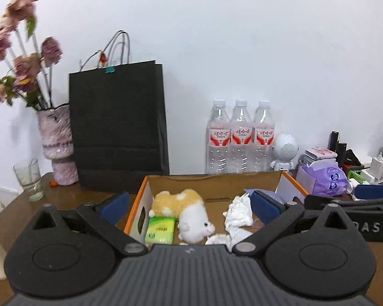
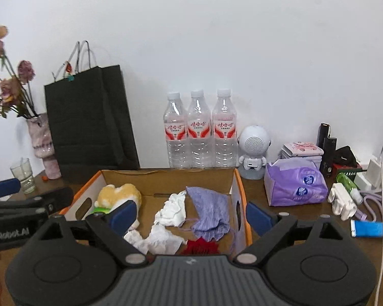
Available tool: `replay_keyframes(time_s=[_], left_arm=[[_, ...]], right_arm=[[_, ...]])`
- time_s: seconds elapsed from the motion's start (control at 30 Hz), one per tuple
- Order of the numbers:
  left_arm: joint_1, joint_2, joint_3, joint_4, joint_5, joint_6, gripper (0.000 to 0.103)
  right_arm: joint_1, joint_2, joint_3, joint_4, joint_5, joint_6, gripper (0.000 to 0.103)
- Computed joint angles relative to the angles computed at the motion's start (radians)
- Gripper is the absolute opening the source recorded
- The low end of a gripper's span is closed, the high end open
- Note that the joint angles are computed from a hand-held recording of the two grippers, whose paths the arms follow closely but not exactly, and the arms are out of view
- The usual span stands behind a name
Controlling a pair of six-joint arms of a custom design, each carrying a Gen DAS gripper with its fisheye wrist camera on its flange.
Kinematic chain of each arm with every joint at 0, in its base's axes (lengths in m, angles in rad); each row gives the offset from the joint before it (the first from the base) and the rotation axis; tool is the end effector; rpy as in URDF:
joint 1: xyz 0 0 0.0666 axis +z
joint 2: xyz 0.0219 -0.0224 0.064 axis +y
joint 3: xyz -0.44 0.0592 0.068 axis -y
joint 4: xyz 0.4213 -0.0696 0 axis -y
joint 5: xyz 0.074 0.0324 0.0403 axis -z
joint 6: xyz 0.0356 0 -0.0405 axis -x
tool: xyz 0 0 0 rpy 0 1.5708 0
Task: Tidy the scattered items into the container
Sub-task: 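Withdraw both tools from the box toward the remaining items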
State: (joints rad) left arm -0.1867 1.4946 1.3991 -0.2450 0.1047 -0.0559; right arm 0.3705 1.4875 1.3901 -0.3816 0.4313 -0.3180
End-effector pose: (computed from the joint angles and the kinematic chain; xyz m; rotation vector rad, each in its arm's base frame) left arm 0.5678 -0.1115 0.4976 0.3017 1.8899 -0.1883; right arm 0.5337 0.1909 0.4846 0.2120 1.9915 -0.0024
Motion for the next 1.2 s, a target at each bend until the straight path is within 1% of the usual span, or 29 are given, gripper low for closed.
replay_keyframes(time_s=[0.07,0.13,0.17,0.27,0.37,0.5,0.57,0.6,0.7,0.77,0.87,0.93,0.97,1.0,1.07,1.13,1.2], left_arm=[[0.005,-0.014,-0.047,0.034,0.018,0.016,0.103],[0.008,-0.015,-0.068,0.040,0.027,0.014,0.103],[0.007,-0.016,-0.074,0.040,0.026,0.007,0.103],[0.010,-0.020,-0.088,0.044,0.033,-0.004,0.103],[0.011,-0.042,-0.114,0.058,0.027,-0.010,0.103],[0.012,-0.131,-0.222,0.126,-0.003,-0.022,0.103],[0.017,-0.179,-0.273,0.124,0.012,-0.027,0.103],[0.020,-0.205,-0.299,0.122,0.024,-0.030,0.103],[0.043,-0.304,-0.405,0.168,0.080,-0.011,0.103],[0.063,-0.370,-0.464,0.167,0.116,-0.004,0.103],[0.106,-0.469,-0.543,0.140,0.173,-0.019,0.103],[0.131,-0.528,-0.588,0.113,0.196,-0.043,0.103],[0.145,-0.560,-0.614,0.108,0.206,-0.053,0.103],[0.160,-0.593,-0.644,0.115,0.212,-0.057,0.103],[0.174,-0.651,-0.697,0.137,0.197,-0.058,0.103],[0.175,-0.704,-0.747,0.167,0.186,-0.064,0.103],[0.162,-0.742,-0.776,0.173,0.170,-0.068,0.103]], right_arm=[[0.016,-0.021,-0.074,0.089,0.036,0.020,0.096],[0.026,-0.029,-0.118,0.137,0.056,0.040,0.096],[0.029,-0.030,-0.132,0.149,0.065,0.052,0.096],[0.036,-0.029,-0.145,0.144,0.077,0.063,0.096],[0.045,-0.050,-0.178,0.179,0.090,0.058,0.097],[0.072,-0.115,-0.250,0.224,0.102,0.042,0.097],[0.095,-0.165,-0.312,0.273,0.099,0.031,0.098],[0.110,-0.190,-0.337,0.277,0.104,0.025,0.100],[0.176,-0.260,-0.396,0.236,0.181,0.018,0.101],[0.227,-0.312,-0.444,0.231,0.241,0.001,0.102],[0.294,-0.386,-0.502,0.187,0.286,-0.069,0.102],[0.347,-0.443,-0.556,0.192,0.315,-0.067,0.102],[0.378,-0.466,-0.583,0.203,0.347,-0.061,0.102],[0.413,-0.488,-0.609,0.213,0.387,-0.058,0.102],[0.491,-0.520,-0.650,0.212,0.484,-0.071,0.102],[0.572,-0.537,-0.684,0.220,0.584,-0.081,0.102],[0.635,-0.539,-0.704,0.227,0.654,-0.096,0.103]])
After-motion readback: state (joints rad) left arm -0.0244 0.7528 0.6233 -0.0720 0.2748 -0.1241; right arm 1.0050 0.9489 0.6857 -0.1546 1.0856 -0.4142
